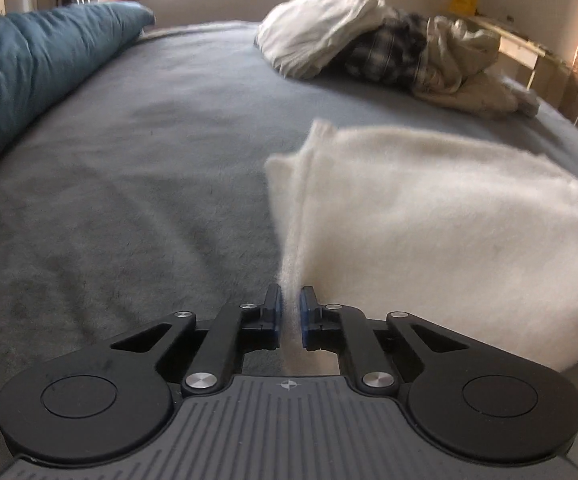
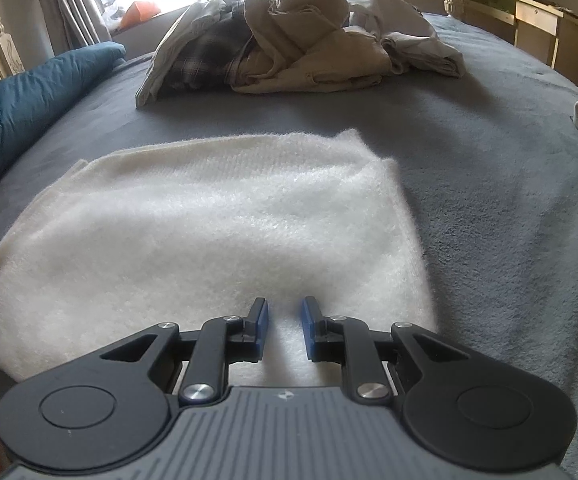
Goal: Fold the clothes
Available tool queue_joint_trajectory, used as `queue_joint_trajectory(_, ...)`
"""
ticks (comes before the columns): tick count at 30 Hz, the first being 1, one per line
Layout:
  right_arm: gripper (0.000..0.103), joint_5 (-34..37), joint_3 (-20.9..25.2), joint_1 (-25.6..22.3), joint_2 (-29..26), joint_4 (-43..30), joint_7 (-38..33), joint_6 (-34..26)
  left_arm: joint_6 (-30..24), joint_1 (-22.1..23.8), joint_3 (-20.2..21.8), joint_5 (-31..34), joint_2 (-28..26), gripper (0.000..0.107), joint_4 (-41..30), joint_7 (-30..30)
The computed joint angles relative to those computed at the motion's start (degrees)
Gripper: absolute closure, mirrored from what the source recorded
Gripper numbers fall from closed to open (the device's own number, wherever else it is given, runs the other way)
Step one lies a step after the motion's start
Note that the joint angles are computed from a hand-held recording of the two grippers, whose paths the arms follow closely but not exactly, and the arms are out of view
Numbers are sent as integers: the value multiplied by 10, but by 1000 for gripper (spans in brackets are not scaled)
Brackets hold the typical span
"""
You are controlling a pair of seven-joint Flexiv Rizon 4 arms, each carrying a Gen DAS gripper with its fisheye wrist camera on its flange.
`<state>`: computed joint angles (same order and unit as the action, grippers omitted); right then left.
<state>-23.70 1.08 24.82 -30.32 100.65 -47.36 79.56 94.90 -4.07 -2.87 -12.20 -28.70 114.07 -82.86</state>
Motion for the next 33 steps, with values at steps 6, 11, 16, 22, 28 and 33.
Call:
queue_joint_trajectory(6,83,-3,-4,3,-1,-1,1,-1,-31,85,-94,-26,7,92,-2,40)
queue_joint_trajectory(11,83,-6,-9,6,-1,3,8,5,-1,48,-55,-20,-13,86,-39,43)
queue_joint_trajectory(16,83,-10,-13,9,1,7,12,9,-24,-2,-1,-12,-62,86,-118,42)
queue_joint_trajectory(22,83,-15,-13,9,1,6,12,4,-41,-16,15,-6,-94,86,-164,37)
queue_joint_trajectory(28,82,-18,-13,10,1,4,13,0,-43,-8,5,-9,-98,88,-168,31)
queue_joint_trajectory(33,82,-19,-10,8,0,2,11,-3,37,-85,97,3,-108,99,-164,-5)
